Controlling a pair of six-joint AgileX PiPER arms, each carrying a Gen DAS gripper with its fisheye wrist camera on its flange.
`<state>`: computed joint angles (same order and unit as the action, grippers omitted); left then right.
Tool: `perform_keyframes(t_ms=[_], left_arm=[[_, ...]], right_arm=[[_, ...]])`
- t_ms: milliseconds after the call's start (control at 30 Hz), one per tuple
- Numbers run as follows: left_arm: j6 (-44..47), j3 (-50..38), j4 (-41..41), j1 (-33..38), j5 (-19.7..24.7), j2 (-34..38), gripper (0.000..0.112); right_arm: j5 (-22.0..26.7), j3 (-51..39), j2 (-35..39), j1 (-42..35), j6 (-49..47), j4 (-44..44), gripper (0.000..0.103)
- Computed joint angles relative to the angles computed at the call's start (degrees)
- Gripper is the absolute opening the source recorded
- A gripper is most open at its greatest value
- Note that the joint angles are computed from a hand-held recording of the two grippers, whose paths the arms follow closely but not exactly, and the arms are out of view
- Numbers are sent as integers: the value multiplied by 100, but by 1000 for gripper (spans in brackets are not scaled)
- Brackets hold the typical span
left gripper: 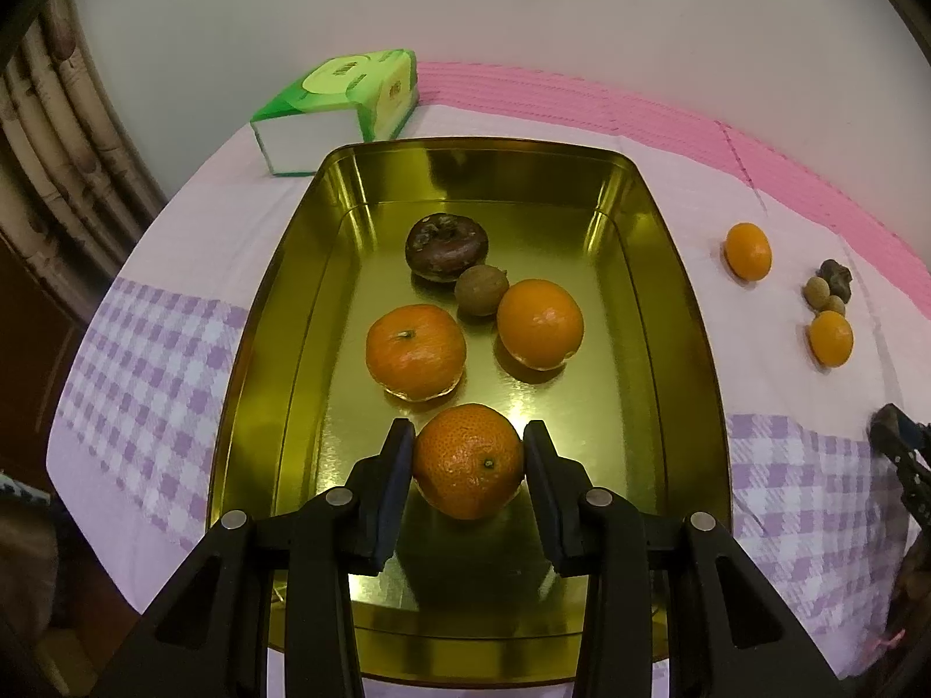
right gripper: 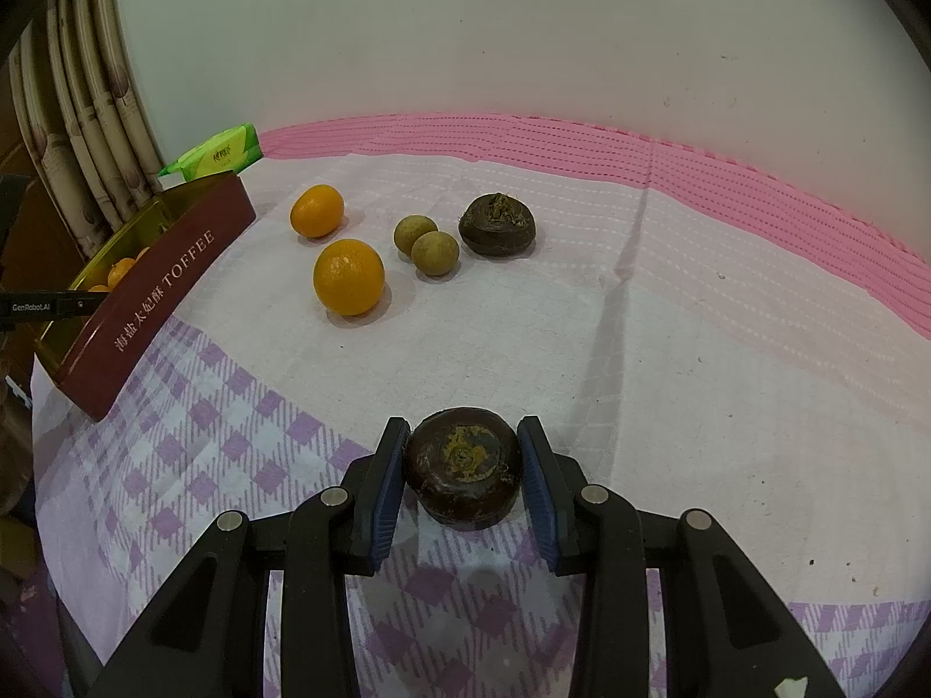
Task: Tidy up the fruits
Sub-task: 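Lower the tangerine into the tray and open the left tool while the right holds the brown fruit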
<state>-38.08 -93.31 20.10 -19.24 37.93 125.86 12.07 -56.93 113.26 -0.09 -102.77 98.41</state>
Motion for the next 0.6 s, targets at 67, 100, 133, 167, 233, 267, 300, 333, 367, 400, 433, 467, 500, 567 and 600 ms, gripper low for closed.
perform_keyframes(t_ms=[67,100,133,167,233,267,300,333,367,400,433,467,500,567,600], left_arm=[[-23,4,31,1,17,-7,39],[-84,15,98,-11,35,-17,39],[-151,24,173,-28,57,-31,39],[-182,17,210,-43,84,-38,40],[-222,64,251,-51,77,-107,40],[-307,121,331,-67,49,-172,40],[-392,161,419,-95,54,-235,40],[-437,169,470,-115,74,-271,40],[-512,209,540,-147,90,-336,40],[-590,269,603,-179,106,-418,40],[-660,340,646,-214,118,-514,40],[-705,393,666,-243,134,-592,40],[-765,425,698,-287,185,-670,40],[-958,487,833,-408,355,-825,44],[-1045,510,885,-473,445,-902,50]], right_arm=[[-12,3,3,4,-39,38,35],[-10,7,2,0,-61,55,35],[-12,7,3,1,-65,60,35],[-9,7,5,-5,-72,61,35],[-17,5,5,4,-76,70,35],[-16,9,4,1,-87,79,35],[-9,10,5,-11,-97,80,35],[-16,19,0,-5,-120,106,35],[-15,16,2,-9,-126,104,35],[-13,11,8,-11,-127,101,35],[-12,9,10,-5,-122,103,35],[-9,9,11,-10,-124,102,35],[-15,7,10,-2,-119,102,35],[-19,7,13,-1,-134,116,35],[-28,5,14,9,-136,123,35]])
